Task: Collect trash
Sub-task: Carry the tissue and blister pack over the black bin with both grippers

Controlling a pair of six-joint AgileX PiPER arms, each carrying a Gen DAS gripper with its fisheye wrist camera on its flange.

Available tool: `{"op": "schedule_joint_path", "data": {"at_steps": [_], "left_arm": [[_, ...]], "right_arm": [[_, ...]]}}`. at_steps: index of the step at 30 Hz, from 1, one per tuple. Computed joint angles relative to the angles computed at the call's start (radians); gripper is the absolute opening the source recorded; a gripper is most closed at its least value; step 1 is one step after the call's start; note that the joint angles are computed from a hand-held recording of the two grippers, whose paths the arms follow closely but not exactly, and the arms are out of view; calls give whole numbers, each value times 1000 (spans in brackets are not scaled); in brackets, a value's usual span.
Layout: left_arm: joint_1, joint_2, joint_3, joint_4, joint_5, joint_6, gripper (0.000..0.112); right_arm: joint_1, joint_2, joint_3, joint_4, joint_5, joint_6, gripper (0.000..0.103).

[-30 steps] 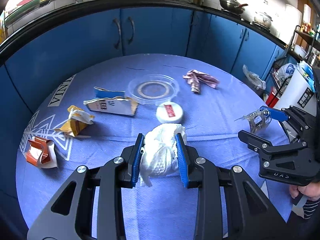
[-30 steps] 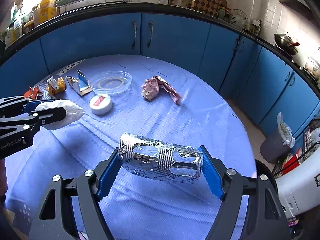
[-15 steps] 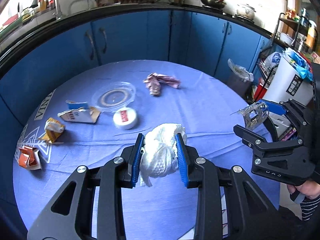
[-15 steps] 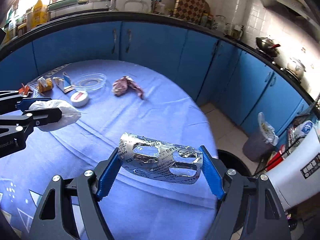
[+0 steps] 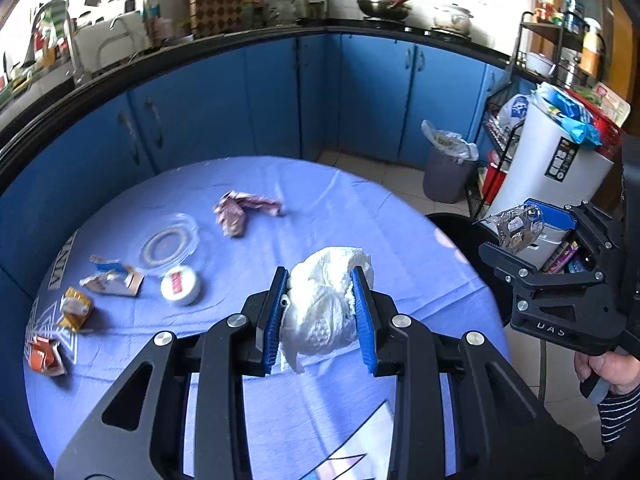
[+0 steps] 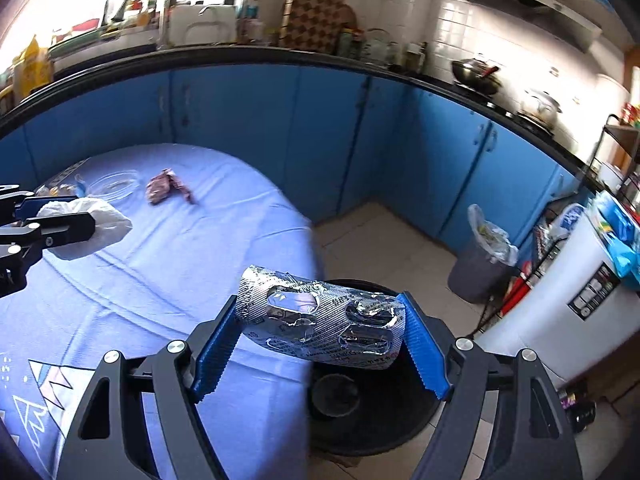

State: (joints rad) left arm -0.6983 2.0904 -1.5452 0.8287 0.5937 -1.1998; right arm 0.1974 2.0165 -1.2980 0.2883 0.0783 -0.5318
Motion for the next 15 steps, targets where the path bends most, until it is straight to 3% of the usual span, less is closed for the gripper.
{"op": "schedule_joint_path", "data": {"at_steps": [2, 6, 15], "left_arm": [[-6, 17, -38, -19, 9, 28, 33], [-17, 50, -112, -51, 28, 90, 33], [-36, 116, -257, -109, 74, 187, 33]], "right_arm": [[-18, -8, 8, 96, -9, -94, 75], [-43, -18, 15, 3, -31, -6, 75], [-87, -13, -16, 164, -27, -174, 76]]}}
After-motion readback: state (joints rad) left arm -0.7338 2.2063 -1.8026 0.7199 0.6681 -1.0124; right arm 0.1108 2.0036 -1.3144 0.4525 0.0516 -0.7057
